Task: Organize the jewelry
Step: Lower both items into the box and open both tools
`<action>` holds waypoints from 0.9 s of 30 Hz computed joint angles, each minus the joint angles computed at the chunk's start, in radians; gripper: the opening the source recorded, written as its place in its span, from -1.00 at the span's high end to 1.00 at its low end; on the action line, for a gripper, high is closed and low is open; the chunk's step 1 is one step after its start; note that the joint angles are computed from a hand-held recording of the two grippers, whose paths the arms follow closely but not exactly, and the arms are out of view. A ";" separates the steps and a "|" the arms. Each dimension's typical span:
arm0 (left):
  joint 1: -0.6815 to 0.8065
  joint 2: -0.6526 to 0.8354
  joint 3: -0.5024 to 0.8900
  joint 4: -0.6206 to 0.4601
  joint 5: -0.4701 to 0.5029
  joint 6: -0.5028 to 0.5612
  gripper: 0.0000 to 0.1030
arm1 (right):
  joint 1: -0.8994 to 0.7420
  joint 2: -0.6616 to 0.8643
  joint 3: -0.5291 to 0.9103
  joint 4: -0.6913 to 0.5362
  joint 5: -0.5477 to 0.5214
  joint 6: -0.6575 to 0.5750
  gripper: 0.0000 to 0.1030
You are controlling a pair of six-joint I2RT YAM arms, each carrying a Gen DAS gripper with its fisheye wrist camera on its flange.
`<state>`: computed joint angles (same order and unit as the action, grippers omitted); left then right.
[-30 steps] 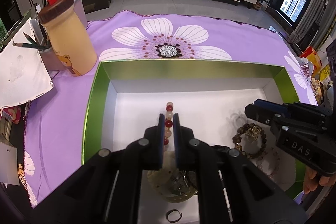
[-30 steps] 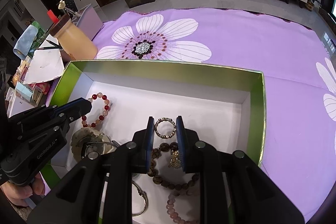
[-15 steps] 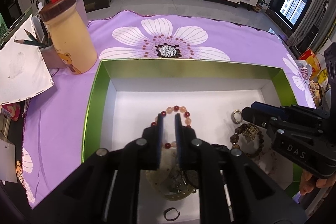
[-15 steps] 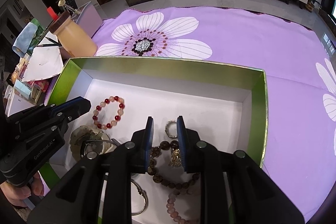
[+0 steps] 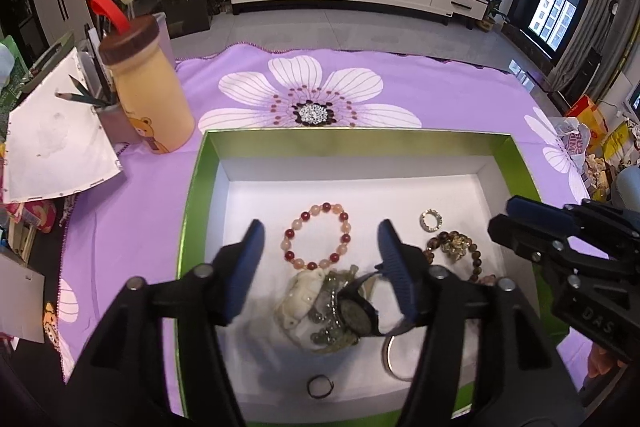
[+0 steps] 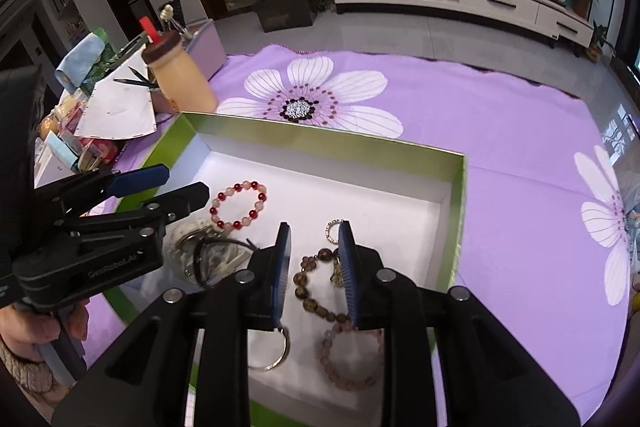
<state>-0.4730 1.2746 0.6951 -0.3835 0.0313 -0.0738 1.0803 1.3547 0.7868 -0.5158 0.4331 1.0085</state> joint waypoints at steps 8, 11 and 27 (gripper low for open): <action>-0.026 -0.112 -0.021 -0.064 -0.044 -0.011 -0.44 | 0.111 -0.038 0.051 -0.138 0.100 0.079 0.20; -0.034 -0.144 -0.024 -0.084 -0.055 -0.013 -0.52 | 0.143 -0.040 0.073 -0.177 0.120 0.106 0.13; -0.042 -0.301 -0.005 -0.242 -0.104 -0.006 -0.89 | 0.257 -0.012 0.187 -0.379 0.192 0.261 -0.65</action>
